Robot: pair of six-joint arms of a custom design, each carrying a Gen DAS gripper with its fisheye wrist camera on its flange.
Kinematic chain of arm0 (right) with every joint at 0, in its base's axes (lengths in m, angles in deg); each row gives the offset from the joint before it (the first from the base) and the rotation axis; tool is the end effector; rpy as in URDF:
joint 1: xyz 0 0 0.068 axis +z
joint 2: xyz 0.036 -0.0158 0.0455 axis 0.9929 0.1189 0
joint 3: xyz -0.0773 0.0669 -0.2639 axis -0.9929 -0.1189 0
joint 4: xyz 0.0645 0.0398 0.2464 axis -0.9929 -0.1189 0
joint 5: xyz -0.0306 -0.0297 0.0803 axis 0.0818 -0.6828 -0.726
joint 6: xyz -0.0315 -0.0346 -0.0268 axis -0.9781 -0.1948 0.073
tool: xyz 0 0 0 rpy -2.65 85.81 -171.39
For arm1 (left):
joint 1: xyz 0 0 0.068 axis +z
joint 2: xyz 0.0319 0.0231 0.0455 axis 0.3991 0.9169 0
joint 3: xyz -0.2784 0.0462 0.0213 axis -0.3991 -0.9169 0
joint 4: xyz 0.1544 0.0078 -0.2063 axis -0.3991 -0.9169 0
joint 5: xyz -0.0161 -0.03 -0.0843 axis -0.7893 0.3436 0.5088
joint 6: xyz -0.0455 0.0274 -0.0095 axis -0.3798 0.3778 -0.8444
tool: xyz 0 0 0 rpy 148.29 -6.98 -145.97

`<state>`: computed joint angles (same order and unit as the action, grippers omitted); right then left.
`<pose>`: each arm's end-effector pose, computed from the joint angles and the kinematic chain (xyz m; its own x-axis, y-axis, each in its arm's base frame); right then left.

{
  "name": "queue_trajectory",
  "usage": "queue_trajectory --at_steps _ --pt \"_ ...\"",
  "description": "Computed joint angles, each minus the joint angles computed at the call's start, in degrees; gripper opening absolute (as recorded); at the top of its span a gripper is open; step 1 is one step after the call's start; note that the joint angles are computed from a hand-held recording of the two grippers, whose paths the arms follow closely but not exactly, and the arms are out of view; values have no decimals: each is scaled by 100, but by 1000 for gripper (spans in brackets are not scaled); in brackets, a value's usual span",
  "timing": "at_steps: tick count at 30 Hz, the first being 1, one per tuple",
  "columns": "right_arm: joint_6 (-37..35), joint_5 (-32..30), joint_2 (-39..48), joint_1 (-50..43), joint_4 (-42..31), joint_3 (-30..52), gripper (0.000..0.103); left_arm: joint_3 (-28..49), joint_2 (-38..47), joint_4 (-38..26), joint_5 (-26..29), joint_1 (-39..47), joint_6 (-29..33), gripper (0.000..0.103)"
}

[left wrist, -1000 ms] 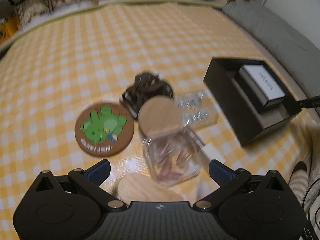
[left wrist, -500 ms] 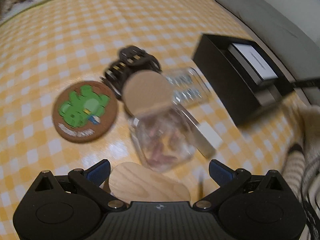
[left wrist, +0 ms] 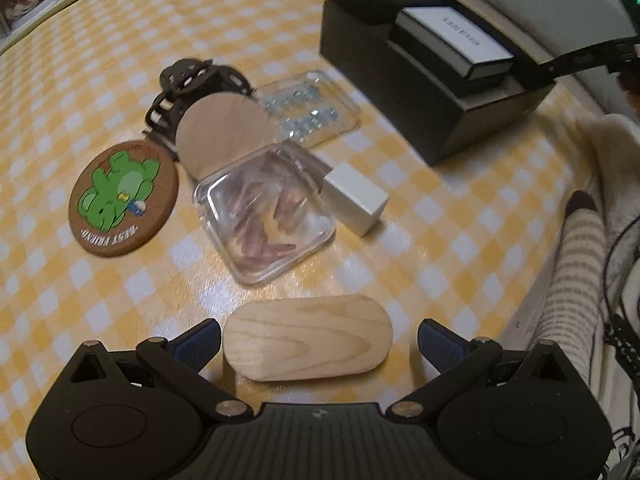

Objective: Organize rigid objects
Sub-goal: 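Move the left tool to the wooden oval lid and grasp it, then carry the wooden lid with the left tool into the black box beside the CHANEL box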

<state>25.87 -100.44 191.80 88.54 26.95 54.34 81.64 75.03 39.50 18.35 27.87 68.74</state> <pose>0.3775 0.0456 0.0968 -0.8134 -0.3677 -0.4507 -0.4681 0.8737 0.1320 0.1603 0.0078 0.0890 -0.9533 0.1019 -0.2844 0.1268 0.9894 -0.0706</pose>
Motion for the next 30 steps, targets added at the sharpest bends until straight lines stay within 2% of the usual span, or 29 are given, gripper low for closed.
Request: queue_trajectory --at_steps 9,14,19,26,30 --pt "7 10 -3 7 9 -6 5 264 552 -15 -470 -298 -924 98" --pt "-28 10 13 -11 9 8 5 244 662 87 -502 -419 -954 93" --pt "-16 17 6 -3 16 -3 5 235 653 139 -653 -697 -1019 93" --pt "4 32 -13 22 30 -30 5 167 -61 -122 -561 -624 -1172 93" --pt "14 44 -21 34 39 -42 5 192 -709 -438 -414 -672 -1466 93"
